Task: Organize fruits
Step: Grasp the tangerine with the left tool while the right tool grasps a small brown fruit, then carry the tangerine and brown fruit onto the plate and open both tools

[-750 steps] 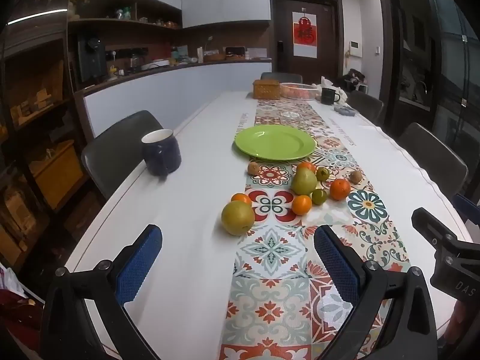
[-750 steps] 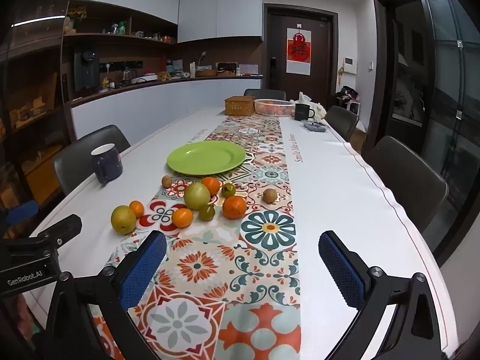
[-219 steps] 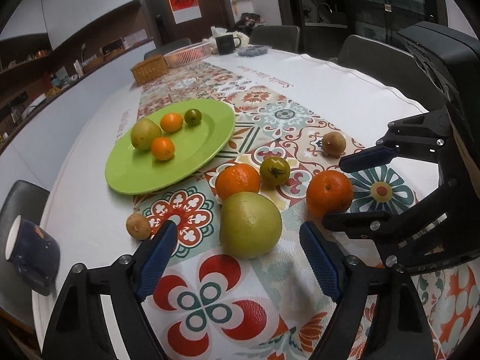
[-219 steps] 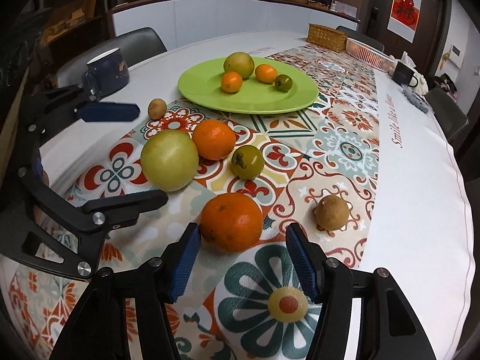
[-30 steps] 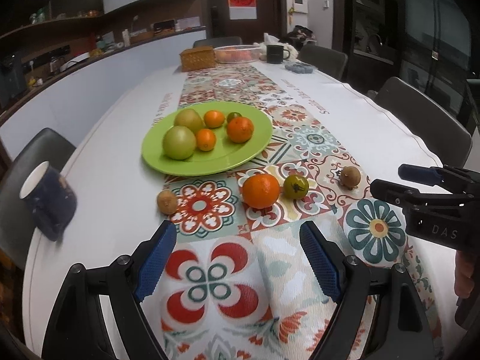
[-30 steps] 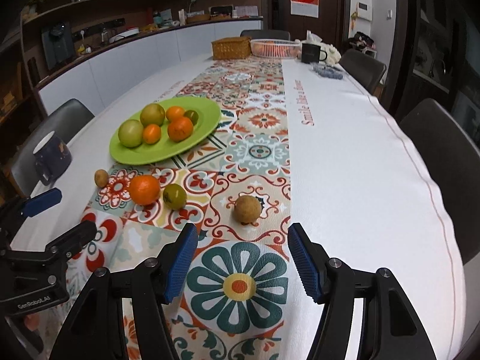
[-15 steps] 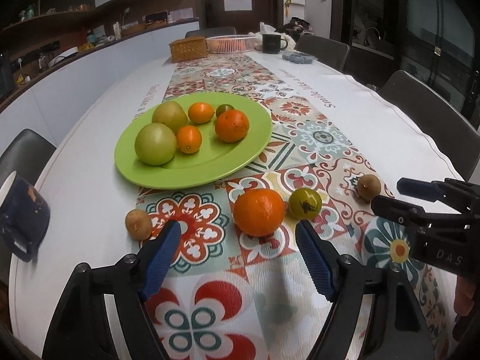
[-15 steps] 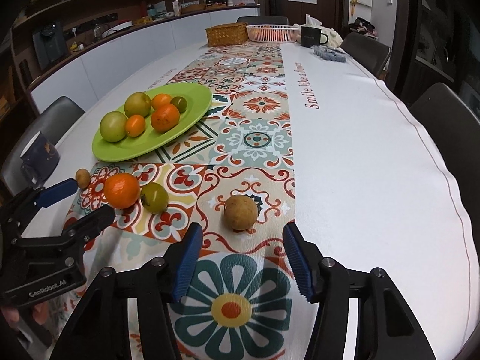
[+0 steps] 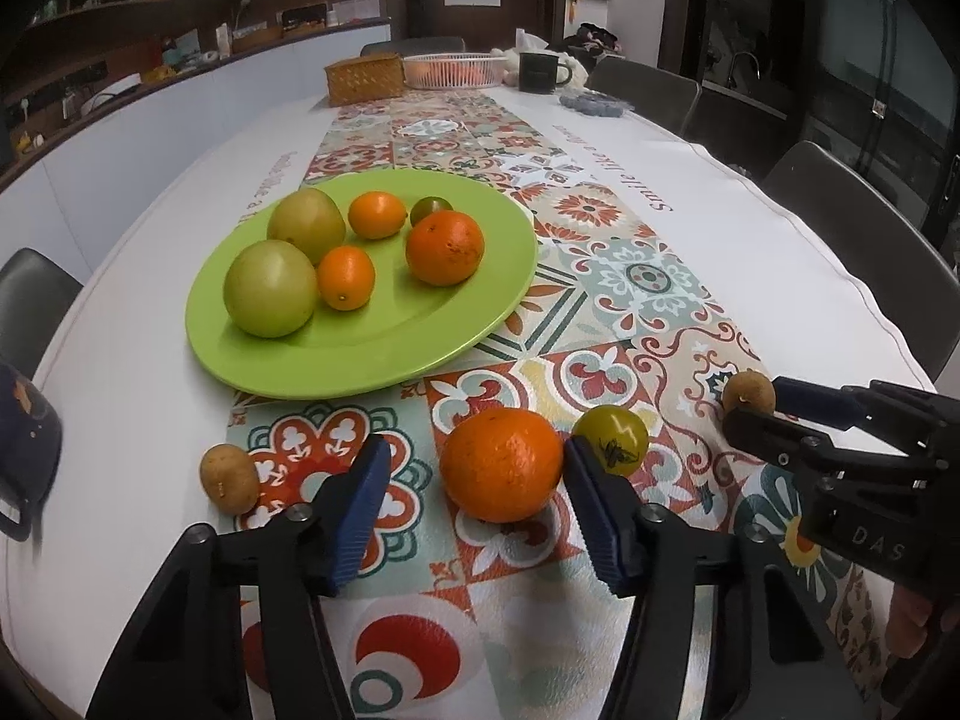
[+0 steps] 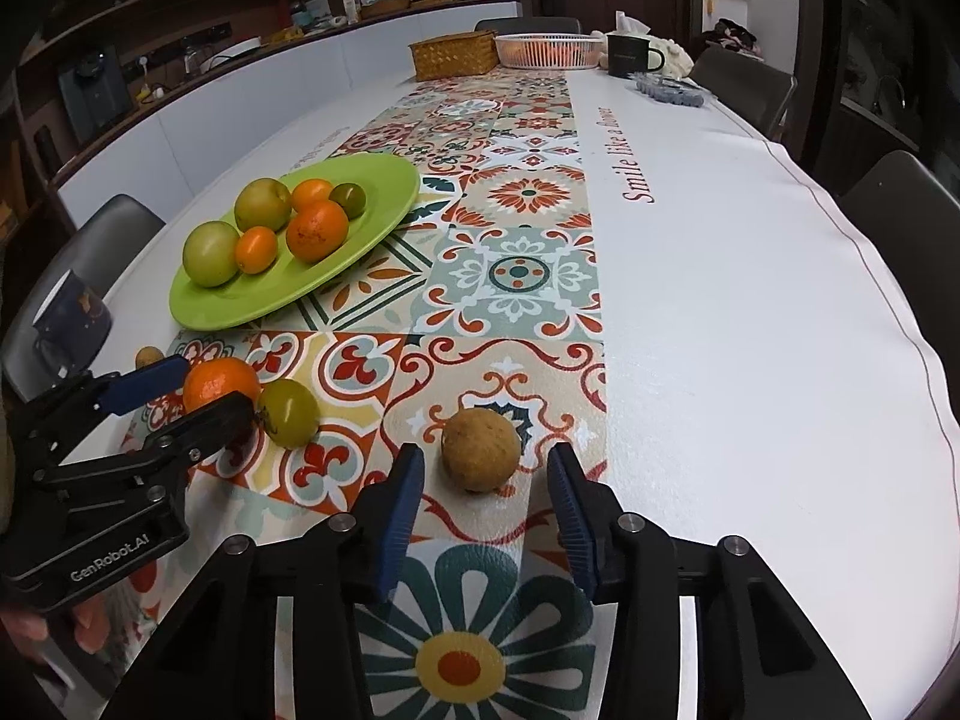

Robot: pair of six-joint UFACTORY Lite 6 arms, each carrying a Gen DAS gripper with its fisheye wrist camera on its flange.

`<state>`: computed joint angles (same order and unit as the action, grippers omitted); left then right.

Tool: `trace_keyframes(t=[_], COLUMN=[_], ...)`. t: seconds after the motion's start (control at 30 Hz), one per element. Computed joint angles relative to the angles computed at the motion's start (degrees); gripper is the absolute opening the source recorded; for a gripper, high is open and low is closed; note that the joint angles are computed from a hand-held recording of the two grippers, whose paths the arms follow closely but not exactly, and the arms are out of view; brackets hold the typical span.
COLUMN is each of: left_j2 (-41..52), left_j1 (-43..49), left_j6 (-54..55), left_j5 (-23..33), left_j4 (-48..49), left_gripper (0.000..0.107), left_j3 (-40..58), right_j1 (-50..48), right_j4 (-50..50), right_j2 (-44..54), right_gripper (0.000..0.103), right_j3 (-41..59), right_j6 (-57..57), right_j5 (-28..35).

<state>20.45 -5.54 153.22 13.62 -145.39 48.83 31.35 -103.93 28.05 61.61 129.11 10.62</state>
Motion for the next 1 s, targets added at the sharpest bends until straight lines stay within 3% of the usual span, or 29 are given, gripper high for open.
trace_keyframes(t=[0.1, 0.17, 0.6, 1.0], left_j2=[1.09, 1.35, -1.73, -15.86], left_j1=[0.4, 0.34, -0.45, 1.69], left_j6=[-9.72, -10.7, -4.94, -17.59], left_j5=[0.26, 0.53, -0.75, -2.4], left_j4=[9.61, 10.64, 4.29, 16.47], left_gripper=[0.046, 0.041, 0.041, 0.041], left_j3=[1.32, 1.48, -0.88, -9.68], right_j1=[-0.24, -0.3, 0.99, 6.42], right_j4=[0.87, 0.46, -1.15, 8.63], right_j2=[0.86, 0.98, -2.09, -9.74], right_gripper=[0.036, 0.031, 0.029, 0.029], right_j3=[0.83, 0.94, -0.99, -3.45], right_j6=[-1.19, -0.97, 0.77, -8.32], right_j5=[-0.46, -0.52, -0.27, 1.78])
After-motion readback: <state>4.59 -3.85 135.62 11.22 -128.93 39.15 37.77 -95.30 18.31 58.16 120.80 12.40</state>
